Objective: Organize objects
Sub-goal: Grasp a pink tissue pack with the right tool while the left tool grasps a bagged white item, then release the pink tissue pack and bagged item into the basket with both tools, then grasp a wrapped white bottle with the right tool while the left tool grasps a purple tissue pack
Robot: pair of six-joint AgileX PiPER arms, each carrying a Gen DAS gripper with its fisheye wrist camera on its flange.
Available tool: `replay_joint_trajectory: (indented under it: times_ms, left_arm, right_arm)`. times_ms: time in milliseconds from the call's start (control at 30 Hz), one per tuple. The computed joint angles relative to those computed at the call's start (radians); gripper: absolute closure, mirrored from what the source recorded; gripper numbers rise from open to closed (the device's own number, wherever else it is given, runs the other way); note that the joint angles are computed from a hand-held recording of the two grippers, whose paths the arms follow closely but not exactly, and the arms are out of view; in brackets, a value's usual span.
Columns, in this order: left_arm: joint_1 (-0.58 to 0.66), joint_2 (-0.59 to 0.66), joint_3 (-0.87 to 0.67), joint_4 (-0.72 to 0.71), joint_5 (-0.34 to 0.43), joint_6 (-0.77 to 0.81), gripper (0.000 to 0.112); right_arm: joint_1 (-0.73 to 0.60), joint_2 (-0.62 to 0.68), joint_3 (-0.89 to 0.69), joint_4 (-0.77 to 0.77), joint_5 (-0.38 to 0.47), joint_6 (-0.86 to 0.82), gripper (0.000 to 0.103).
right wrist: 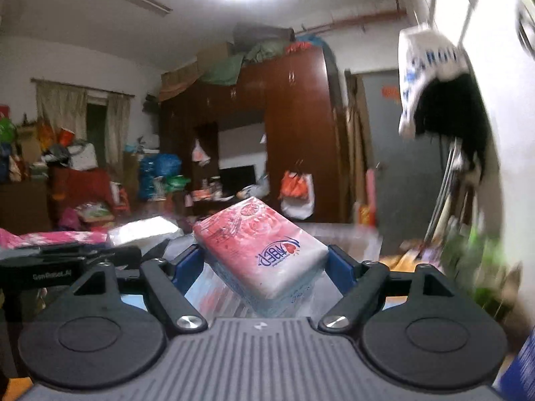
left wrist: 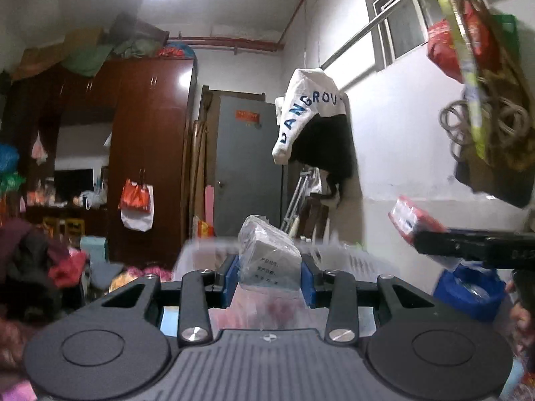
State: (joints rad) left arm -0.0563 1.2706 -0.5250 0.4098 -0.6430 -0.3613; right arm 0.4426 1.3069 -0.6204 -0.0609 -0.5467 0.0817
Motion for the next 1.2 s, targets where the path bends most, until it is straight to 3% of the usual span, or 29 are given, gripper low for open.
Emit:
replay_joint_trajectory:
  times_ms: [167,200,267,333,400,433,500,600,667,733,800,900,1200]
  left_arm:
    - [-0.019,0.188,-0.442,0.41,0.318,-0.453,0.069]
    - [-0.025,0.24,-0.51,0.506,0.353,-0.553,0.067]
    - [-0.026,0.321,-0.59,0.706,0.374,-0.753,0.049]
    - [-0.024,0.352,-0.606,0.794,0.395,-0.835,0.042]
    - [-0.001,0.312,-0.54,0.738,0.352,-0.757,0.042]
    - [0.007,0.279,-0.489,0.658,0.331,-0.659,0.042]
    - [0.038,0.199,-0.366,0.522,0.261,-0.499,0.035]
    - [0.121,0.108,-0.205,0.54,0.161,-0.47,0.025]
    - [0.134,0.113,-0.179,0.597,0.197,-0.508,0.025]
    - [0.135,0.134,-0.15,0.555,0.247,-0.46,0.026]
    - [0.133,0.161,-0.13,0.423,0.271,-0.334,0.027]
    - [0.152,0.193,-0.126,0.454,0.263,-0.356,0.027]
    - [0.134,0.246,-0.114,0.439,0.287,-0.296,0.027]
  right_arm:
    - [-0.044,0.179,-0.397,-0.053,0.279,0.02,0.021]
    - [-0.056,0.221,-0.454,-0.123,0.319,0.096,0.021]
    - [-0.064,0.297,-0.528,-0.203,0.367,0.178,0.017]
    - [-0.059,0.337,-0.559,-0.123,0.413,0.108,0.014]
    - [-0.074,0.303,-0.478,-0.112,0.354,0.122,0.01]
    - [-0.09,0.272,-0.413,-0.166,0.286,0.186,0.0]
    - [-0.128,0.197,-0.295,-0.268,0.207,0.301,0.0]
    - [-0.189,0.101,-0.134,-0.307,0.138,0.34,0.0]
    - [-0.237,0.108,-0.109,-0.453,0.159,0.5,0.0]
    - [-0.266,0.165,-0.117,-0.596,0.193,0.647,0.0]
    - [-0.254,0.225,-0.144,-0.587,0.244,0.647,0.0]
    - [-0.236,0.287,-0.178,-0.689,0.262,0.776,0.0]
    - [-0.166,0.335,-0.209,-0.688,0.326,0.756,0.007]
